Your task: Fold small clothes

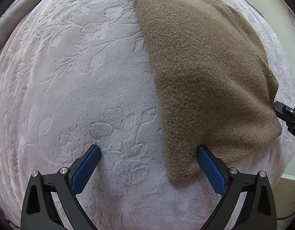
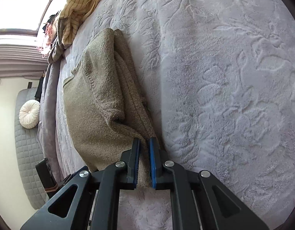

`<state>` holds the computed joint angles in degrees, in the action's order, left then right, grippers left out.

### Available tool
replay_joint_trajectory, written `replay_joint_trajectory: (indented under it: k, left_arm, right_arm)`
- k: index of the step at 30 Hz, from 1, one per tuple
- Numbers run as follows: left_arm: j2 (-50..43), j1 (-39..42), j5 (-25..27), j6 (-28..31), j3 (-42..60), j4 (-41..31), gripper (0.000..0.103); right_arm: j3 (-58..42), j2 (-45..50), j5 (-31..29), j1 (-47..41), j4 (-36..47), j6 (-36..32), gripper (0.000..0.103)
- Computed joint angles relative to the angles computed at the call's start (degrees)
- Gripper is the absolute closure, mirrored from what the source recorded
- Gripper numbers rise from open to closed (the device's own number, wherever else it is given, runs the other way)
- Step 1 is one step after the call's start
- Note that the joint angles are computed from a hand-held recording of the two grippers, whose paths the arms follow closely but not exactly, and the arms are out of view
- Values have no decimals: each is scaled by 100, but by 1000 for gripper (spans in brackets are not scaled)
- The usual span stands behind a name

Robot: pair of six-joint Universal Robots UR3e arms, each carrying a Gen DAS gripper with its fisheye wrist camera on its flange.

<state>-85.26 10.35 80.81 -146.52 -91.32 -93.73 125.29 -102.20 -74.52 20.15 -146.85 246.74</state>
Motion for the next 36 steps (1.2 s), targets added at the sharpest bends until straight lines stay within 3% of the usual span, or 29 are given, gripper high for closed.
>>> replay_joint_trajectory:
  k: [3,7,9,11,15,21,23,29,33,36]
  left_arm:
    - [-102,97,-47,-14,78,-133,1]
    - [-239,129,-65,-117,206,-291,1]
    - [-290,109,-45,-93,300,-360,1]
    - [-366,101,-23,-108,433,-457,1]
    - [-614,268,-148,-135,894,-913,1]
    - [-949,613,-842,153,1747,-1369,1]
    - [-1258,532,-1134,245,2245,-1539,1]
    - [-2172,115,-1571,-386,2897,-907,1]
    - [-2828,38,-2025,-644,3289,-994,1]
    - [-3237,-140,-2060,-754,3594,-1100,1]
  right_arm:
    - [-166,-217,-162,-59,422,-190,89]
    - [-191,-401,42,-352,594,-567,88]
    - [-206,-408,112,-446,656,-724,83]
    - [-171,-392,199,-544,677,-823,70]
    - [-146,-393,267,-723,716,-1029,63]
    - [-65,-383,702,-1260,490,-1664,48]
    - [-107,-171,991,-1492,362,-1983,37]
    - [-429,830,1753,-1910,-90,-2687,36]
    - [-740,1502,2338,-2049,2,-3288,36]
    - [-1014,1896,2542,-2051,236,-3729,36]
